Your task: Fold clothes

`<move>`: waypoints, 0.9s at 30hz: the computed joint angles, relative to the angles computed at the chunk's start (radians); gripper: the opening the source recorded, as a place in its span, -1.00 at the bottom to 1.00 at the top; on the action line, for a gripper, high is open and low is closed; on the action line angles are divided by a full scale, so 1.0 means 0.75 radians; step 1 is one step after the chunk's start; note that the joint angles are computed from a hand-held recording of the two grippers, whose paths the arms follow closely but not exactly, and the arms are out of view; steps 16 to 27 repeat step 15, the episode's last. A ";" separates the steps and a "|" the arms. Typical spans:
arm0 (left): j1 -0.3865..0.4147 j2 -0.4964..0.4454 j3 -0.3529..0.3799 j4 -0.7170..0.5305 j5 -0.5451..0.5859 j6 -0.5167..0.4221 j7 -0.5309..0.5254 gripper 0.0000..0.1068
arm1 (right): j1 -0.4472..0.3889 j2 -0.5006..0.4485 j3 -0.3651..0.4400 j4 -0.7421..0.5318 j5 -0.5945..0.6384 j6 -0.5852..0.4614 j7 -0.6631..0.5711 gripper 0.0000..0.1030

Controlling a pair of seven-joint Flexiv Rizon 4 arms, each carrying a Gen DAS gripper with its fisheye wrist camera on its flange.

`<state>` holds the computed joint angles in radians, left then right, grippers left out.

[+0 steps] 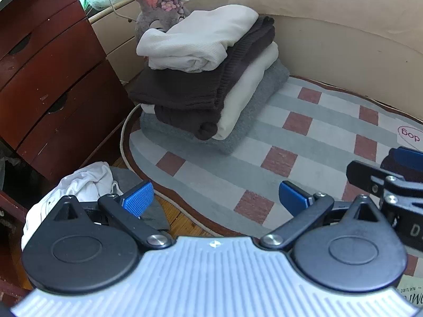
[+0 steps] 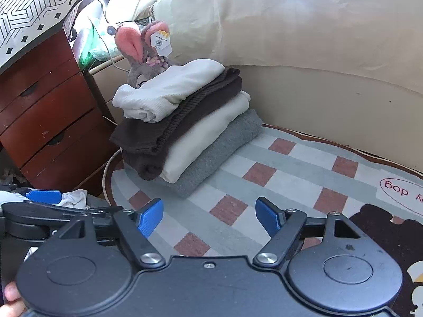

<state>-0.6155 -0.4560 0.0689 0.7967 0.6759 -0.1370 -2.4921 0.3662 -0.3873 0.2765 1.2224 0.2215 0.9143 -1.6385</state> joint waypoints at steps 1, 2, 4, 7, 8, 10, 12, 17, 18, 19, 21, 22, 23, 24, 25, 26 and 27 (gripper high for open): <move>0.000 -0.005 -0.001 -0.005 -0.001 -0.009 0.002 0.93 | -0.004 0.003 0.005 0.007 0.012 0.010 -0.004 0.58; -0.005 -0.011 0.001 -0.016 0.004 -0.027 0.003 0.93 | -0.008 0.006 0.011 0.014 0.027 0.019 -0.006 0.58; -0.012 -0.014 0.006 -0.024 0.006 -0.050 -0.006 0.93 | -0.006 0.010 0.012 0.021 0.033 0.021 -0.002 0.58; -0.010 0.007 0.007 -0.001 -0.004 -0.046 -0.051 0.93 | 0.011 0.014 -0.002 0.036 0.002 0.028 0.019 0.58; -0.008 0.015 0.005 0.009 -0.006 -0.039 -0.066 0.93 | 0.014 0.016 -0.006 0.040 -0.008 0.031 0.024 0.58; -0.003 0.029 0.000 0.030 -0.009 -0.023 -0.095 0.93 | 0.017 0.023 -0.008 0.052 -0.024 0.039 0.027 0.58; 0.001 0.029 -0.008 0.029 -0.008 -0.027 -0.094 0.93 | 0.020 0.029 -0.010 0.066 -0.039 0.051 0.028 0.58; -0.001 0.019 -0.015 0.015 -0.005 -0.040 -0.082 0.93 | 0.017 0.035 -0.011 0.081 -0.046 0.063 0.036 0.58; -0.001 0.019 -0.015 0.015 -0.005 -0.040 -0.082 0.93 | 0.017 0.035 -0.011 0.081 -0.046 0.063 0.036 0.58; -0.001 0.019 -0.015 0.015 -0.005 -0.040 -0.082 0.93 | 0.017 0.035 -0.011 0.081 -0.046 0.063 0.036 0.58; -0.001 0.019 -0.015 0.015 -0.005 -0.040 -0.082 0.93 | 0.017 0.035 -0.011 0.081 -0.046 0.063 0.036 0.58; -0.001 0.019 -0.015 0.015 -0.005 -0.040 -0.082 0.93 | 0.017 0.035 -0.011 0.081 -0.046 0.063 0.036 0.58; -0.001 0.019 -0.015 0.015 -0.005 -0.040 -0.082 0.93 | 0.017 0.035 -0.011 0.081 -0.046 0.063 0.036 0.58; -0.001 0.019 -0.015 0.015 -0.005 -0.040 -0.082 0.93 | 0.017 0.035 -0.011 0.081 -0.046 0.063 0.036 0.58; -0.001 0.019 -0.015 0.015 -0.005 -0.040 -0.082 0.93 | 0.017 0.035 -0.011 0.081 -0.046 0.063 0.036 0.58; -0.001 0.019 -0.015 0.015 -0.005 -0.040 -0.082 0.93 | 0.017 0.035 -0.011 0.081 -0.046 0.063 0.036 0.58; -0.001 0.019 -0.015 0.015 -0.005 -0.040 -0.082 0.93 | 0.017 0.035 -0.011 0.081 -0.046 0.063 0.036 0.58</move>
